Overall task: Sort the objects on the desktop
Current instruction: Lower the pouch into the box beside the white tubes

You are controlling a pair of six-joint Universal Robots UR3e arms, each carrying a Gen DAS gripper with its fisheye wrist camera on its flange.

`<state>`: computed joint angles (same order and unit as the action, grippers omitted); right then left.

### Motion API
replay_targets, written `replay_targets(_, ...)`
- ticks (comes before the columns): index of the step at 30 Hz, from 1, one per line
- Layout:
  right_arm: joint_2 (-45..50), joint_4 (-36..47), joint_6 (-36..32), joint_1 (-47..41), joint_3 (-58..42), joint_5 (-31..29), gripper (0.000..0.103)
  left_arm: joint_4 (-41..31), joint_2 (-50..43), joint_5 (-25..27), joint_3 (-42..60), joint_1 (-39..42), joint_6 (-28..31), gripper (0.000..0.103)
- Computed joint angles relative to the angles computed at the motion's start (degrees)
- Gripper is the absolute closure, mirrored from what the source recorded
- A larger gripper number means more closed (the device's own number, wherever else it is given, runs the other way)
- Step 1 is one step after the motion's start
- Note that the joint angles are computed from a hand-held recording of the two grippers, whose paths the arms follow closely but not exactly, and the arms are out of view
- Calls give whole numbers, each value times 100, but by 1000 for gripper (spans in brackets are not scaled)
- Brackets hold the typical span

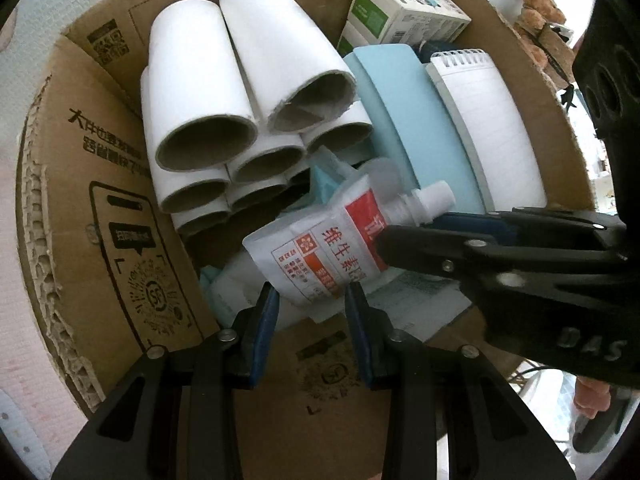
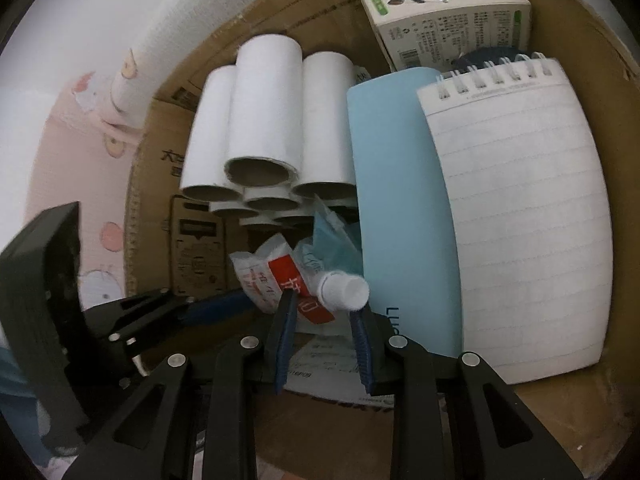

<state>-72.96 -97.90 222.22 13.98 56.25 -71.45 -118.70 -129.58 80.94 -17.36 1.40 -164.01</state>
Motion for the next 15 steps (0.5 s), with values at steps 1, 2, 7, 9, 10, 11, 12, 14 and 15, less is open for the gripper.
replay_targets(1,205,272,5,67,-351,-125,84,-22,-6,13,13,1,-1,65)
replay_targets(2,373,498,-7,118,-656,-211,84,-98,-37,-3,88,21,20,65)
replay_targets(7,1092,1510,-98,397,-2099,-691,84,17,185,-35,-214,97,135,66)
replay_targets(9,1103,1524,-54,408,-2110,-712,84,242,434,-16,-578,119,169,66)
replay_targets(10,1097,1518,-33,413,-2102,-720,84,256,505,-69,-651,157,217,66)
replay_targets(11,1084,1504,-11,418,-2079,-726,84,274,577,-120,-727,197,263,66)
replay_targets(12,1059,1483,6,417,-2025,-704,84,292,645,-139,-799,223,302,66)
replay_targets(14,952,1353,17,388,-1772,-569,84,338,787,-143,-946,250,394,66)
replay_targets(15,920,1317,13,376,-1698,-519,84,370,871,-136,-1034,265,453,66)
